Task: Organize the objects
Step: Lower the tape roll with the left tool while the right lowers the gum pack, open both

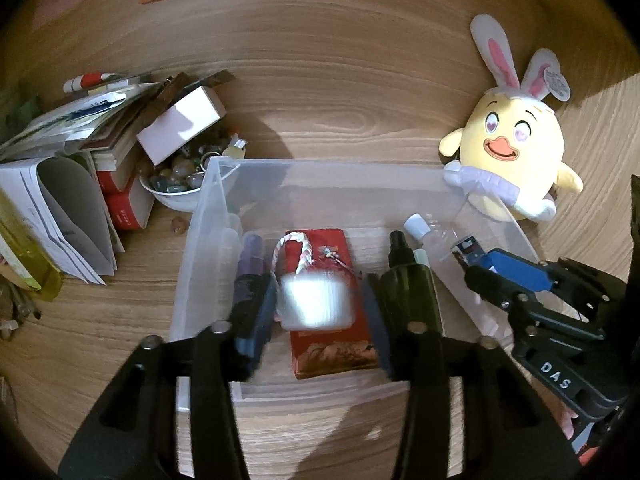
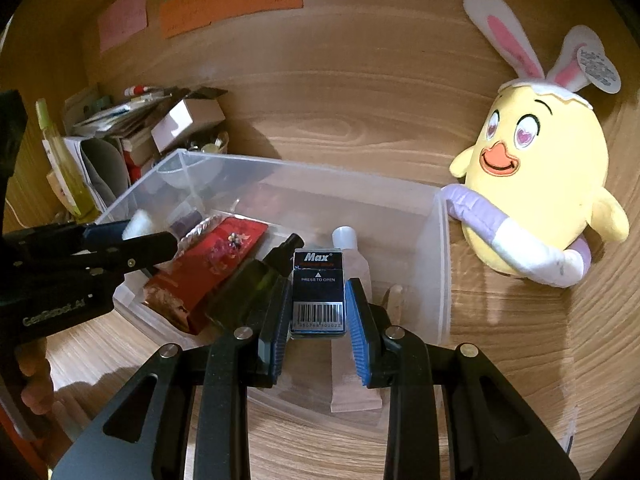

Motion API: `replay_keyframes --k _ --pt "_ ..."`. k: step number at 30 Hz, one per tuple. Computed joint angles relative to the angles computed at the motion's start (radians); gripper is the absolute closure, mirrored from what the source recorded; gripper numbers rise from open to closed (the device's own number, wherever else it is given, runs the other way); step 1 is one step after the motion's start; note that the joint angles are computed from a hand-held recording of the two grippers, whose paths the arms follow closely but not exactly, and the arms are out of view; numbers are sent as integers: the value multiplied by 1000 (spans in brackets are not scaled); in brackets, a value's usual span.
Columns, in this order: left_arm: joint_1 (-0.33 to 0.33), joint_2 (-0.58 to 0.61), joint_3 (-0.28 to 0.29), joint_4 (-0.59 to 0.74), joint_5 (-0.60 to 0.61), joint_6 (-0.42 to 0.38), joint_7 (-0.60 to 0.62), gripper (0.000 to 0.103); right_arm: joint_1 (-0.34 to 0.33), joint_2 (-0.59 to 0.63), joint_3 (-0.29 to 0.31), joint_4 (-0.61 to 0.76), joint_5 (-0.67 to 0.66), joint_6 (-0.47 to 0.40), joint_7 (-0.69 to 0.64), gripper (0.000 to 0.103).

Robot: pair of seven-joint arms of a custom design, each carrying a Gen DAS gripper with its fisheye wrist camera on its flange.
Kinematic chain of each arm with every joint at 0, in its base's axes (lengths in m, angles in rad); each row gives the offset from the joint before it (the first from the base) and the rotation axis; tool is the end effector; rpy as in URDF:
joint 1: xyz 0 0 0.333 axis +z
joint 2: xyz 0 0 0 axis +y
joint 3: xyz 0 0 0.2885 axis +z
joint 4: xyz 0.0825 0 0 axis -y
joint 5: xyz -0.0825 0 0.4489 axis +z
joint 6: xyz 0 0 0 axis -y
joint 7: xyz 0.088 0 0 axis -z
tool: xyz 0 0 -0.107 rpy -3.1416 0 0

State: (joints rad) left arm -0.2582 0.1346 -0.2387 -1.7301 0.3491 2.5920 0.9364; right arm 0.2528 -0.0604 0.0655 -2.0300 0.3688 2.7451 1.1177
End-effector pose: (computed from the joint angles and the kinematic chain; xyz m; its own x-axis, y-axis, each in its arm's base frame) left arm 0.6246 -0.3371 0.5370 -0.1285 -0.9829 0.1320 -0.7316 0.0041 -0.6818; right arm 0.6192 0.1895 0.5104 0.4753 -0.8797 -0.0134 -0.6124 -0.3198 -0.7229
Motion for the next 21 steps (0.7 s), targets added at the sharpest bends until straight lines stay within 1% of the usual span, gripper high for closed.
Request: replay_keyframes --k 1,6,8,10,12,14,16,18,21 --pt "3 -3 -2 -5 -17 6 7 40 0 2 0 2 -5 -6 2 78" --pt "7 -17 -3 -20 -35 21 12 40 3 1 -5 12 44 -45 -31 78" --pt "8 -25 -3 -28 -43 28 16 40 1 2 -5 17 44 -56 -29 78" --pt "8 -33 -3 -35 -43 34 16 40 1 1 -6 19 49 -67 -30 73" --pt "6 -43 -3 -41 -37 38 13 40 1 -5 -6 15 59 -64 -35 61" --pt "5 -55 -3 -51 -33 45 9 38 1 -18 -6 2 71 -51 -42 56" --pt "3 -68 -2 -63 -24 53 -1 33 3 -33 -5 -12 82 -32 -56 51" --pt "2 -87 -2 -80 -16 60 -9 29 5 -48 -5 -25 94 -15 -68 42" --pt "-1 -118 0 -107 11 70 -30 20 9 -78 -4 -51 117 12 -84 34"
